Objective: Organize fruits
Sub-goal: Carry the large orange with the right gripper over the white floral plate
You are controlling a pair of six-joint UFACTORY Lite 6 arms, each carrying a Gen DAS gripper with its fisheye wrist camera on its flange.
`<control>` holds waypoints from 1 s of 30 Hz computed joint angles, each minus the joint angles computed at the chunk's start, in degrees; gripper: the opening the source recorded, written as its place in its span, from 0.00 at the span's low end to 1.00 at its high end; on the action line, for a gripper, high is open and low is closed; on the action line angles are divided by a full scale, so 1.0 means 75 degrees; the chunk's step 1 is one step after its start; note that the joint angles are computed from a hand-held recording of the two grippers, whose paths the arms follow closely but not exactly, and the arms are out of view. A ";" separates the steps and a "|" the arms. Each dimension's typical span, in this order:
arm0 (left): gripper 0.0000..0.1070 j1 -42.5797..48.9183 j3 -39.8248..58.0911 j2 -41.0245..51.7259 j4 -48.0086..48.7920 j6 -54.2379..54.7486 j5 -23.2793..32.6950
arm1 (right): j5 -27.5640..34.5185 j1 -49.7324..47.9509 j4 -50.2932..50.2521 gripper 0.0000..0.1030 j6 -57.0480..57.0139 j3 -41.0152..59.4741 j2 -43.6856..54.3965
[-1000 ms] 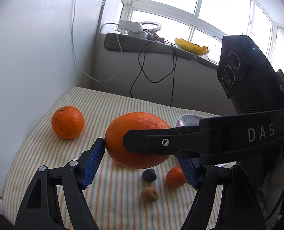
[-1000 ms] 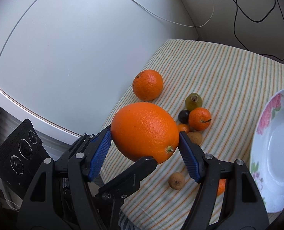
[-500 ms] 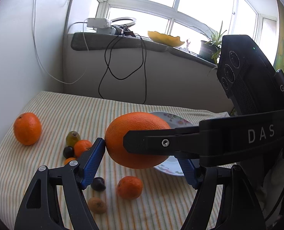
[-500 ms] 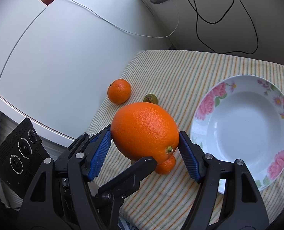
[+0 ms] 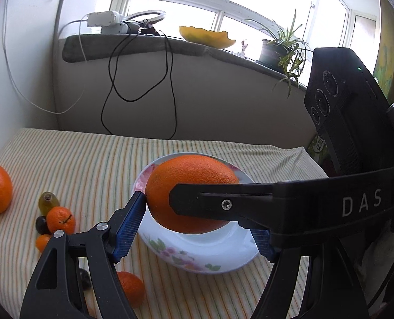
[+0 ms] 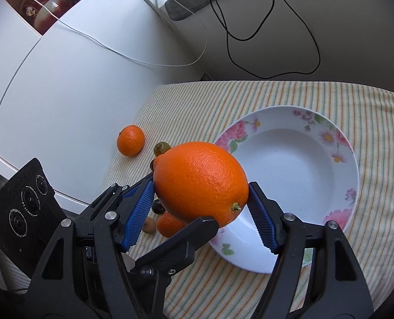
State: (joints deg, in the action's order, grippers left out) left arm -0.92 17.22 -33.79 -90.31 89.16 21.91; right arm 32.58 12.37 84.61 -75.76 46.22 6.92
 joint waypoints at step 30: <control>0.69 -0.1273 0.1299 0.2850 -0.3293 0.3204 -0.0664 | 0.0012 -0.0894 -0.0292 0.72 -0.0365 0.0812 0.1324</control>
State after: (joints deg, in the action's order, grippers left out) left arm -10.47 26.96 -12.41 -115.01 113.19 16.93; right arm 32.67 5.67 82.42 -78.49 52.31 16.85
